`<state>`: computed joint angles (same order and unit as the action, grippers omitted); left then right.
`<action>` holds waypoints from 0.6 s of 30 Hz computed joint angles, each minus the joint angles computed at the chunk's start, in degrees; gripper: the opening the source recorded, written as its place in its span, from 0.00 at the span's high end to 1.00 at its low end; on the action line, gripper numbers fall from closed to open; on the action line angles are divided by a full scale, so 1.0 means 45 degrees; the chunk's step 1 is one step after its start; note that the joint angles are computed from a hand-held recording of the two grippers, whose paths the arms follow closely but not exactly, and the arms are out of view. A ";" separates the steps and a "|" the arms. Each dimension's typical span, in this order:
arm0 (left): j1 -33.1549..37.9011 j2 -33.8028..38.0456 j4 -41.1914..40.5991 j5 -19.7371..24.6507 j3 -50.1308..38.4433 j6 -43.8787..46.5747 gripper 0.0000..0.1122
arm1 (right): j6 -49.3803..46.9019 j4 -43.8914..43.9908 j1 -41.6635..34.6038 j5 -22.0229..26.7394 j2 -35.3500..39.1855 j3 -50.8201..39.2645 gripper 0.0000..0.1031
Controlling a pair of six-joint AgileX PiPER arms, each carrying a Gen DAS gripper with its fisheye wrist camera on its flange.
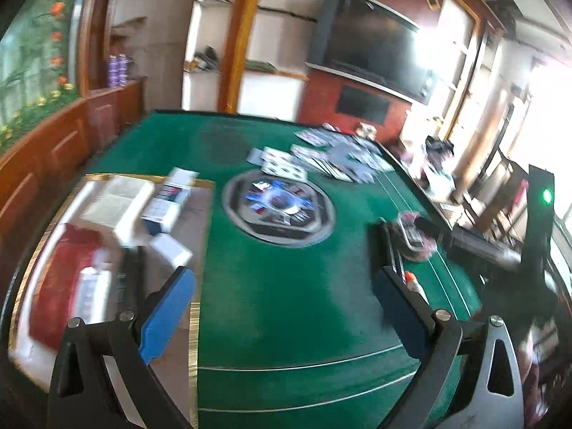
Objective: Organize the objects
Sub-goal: 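Move both open tools back to the remaining markers on the table, then close the left tool on another black marker and lift it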
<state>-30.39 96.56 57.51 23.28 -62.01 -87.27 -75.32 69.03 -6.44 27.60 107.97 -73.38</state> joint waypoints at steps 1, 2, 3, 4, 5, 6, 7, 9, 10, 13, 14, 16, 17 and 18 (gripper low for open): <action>-0.0044 0.0466 -0.0677 -0.0050 -0.0504 0.0853 0.11 | 0.0521 -0.0258 -0.0387 0.0121 0.0434 -0.0557 0.01; -0.0100 0.0972 -0.1433 -0.0069 -0.1059 0.1836 0.11 | 0.1265 -0.0669 -0.0806 0.0267 0.0990 -0.1257 0.01; -0.0148 0.1445 -0.2134 -0.0066 -0.1578 0.2730 0.11 | 0.1772 -0.0963 -0.1029 0.0330 0.1310 -0.1665 0.01; -0.0185 0.1995 -0.2944 -0.0048 -0.2184 0.3704 0.11 | 0.2333 -0.1261 -0.1277 0.0425 0.1705 -0.2132 0.01; -0.0182 0.2474 -0.3740 -0.0046 -0.2722 0.4592 0.11 | 0.2863 -0.1538 -0.1521 0.0613 0.2112 -0.2612 0.01; -0.0156 0.2999 -0.4756 -0.0016 -0.3353 0.5635 0.11 | 0.3369 -0.1825 -0.1700 0.0824 0.2478 -0.3084 0.01; -0.0102 0.3579 -0.5879 0.0020 -0.4065 0.6721 0.11 | 0.3724 -0.1977 -0.1835 0.0998 0.2762 -0.3432 0.01; 0.0044 0.4625 -0.7714 0.0181 -0.5397 0.8583 0.11 | 0.3966 -0.1863 -0.2086 0.1189 0.3188 -0.3801 0.01; 0.0069 0.5331 -0.8355 0.0587 -0.6374 0.9342 0.11 | 0.4340 -0.2093 -0.2161 0.1339 0.3361 -0.4015 0.01; 0.0049 0.7459 -0.8744 0.2455 -0.9540 1.0308 0.11 | 0.4846 -0.2191 -0.2411 0.1894 0.3628 -0.4527 0.01; 0.0080 0.7981 -0.9067 0.2849 -1.0327 1.0693 0.11 | 0.4681 -0.1996 -0.2454 0.1795 0.3561 -0.4421 0.01; 0.0139 0.9059 -1.0102 0.3469 -1.2125 1.1756 0.11 | 0.4364 -0.1703 -0.2493 0.1535 0.3431 -0.4224 0.01; 0.0121 0.9375 -1.0185 0.3645 -1.2686 1.2005 0.11 | 0.4213 -0.1540 -0.2535 0.1502 0.3380 -0.4144 0.01; 0.0062 0.9726 -1.0043 0.3929 -1.3333 1.2082 0.11 | 0.4088 -0.1373 -0.2597 0.1563 0.3366 -0.4107 0.01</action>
<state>-30.11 140.33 12.32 40.96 -122.01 -32.91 -56.92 62.86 -18.12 34.63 123.12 -91.86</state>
